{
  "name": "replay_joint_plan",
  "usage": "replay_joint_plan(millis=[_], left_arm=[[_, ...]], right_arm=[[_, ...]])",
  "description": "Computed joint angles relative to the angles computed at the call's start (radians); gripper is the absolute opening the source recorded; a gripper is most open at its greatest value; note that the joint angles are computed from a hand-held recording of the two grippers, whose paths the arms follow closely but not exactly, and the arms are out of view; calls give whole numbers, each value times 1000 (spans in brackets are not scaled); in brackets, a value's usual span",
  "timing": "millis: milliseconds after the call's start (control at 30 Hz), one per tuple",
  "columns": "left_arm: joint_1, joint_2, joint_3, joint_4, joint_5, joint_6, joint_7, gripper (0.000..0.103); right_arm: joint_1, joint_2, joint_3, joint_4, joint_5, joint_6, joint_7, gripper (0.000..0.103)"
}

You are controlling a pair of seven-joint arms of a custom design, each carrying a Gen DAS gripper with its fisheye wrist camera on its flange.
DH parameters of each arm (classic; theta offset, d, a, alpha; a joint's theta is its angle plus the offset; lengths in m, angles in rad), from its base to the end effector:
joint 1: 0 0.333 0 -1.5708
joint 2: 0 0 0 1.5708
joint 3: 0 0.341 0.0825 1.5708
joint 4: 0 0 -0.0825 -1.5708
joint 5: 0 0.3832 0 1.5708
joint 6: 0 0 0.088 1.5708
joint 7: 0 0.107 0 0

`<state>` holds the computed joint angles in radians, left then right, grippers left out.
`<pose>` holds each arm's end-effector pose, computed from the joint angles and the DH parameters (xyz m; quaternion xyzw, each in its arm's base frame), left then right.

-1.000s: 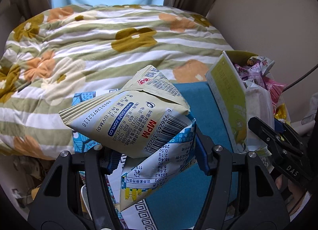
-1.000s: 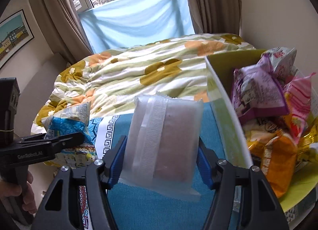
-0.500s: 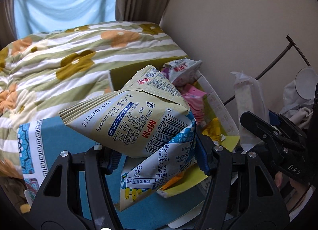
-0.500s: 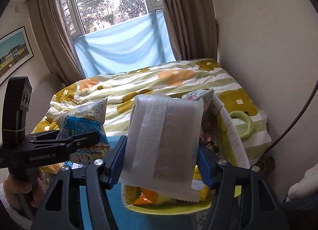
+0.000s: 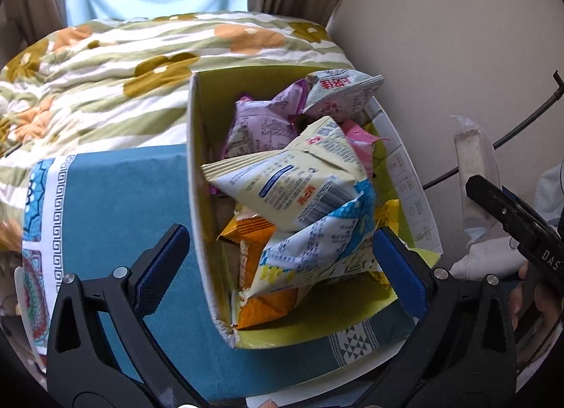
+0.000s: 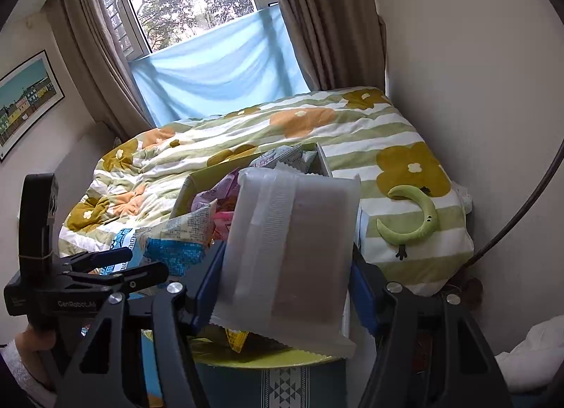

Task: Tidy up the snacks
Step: 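Lower both snacks into the cardboard box and open both grippers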

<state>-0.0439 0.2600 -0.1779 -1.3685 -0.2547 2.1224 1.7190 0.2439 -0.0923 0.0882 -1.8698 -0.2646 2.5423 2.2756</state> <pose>0.6666 -0.1429 0.6534 -0.5795 0.7645 -0.2755 0.0617 0.5467 0.1946 0.6653 -0.5800 0.7171 -0.2069 0.3264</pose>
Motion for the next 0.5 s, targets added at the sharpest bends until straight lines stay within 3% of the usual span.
replay_joint_plan(millis=[200, 433, 500], left_arm=[[7, -66, 20, -85, 37, 52, -28, 103], [15, -125, 33, -152, 54, 78, -54, 103], [16, -143, 38, -180, 71, 79, -66, 102]], right_arm=[[0, 14, -21, -2, 103, 28, -105, 60], [-1, 82, -33, 80, 210, -9, -240, 61], [-3, 99, -37, 83, 269, -1, -274, 70]])
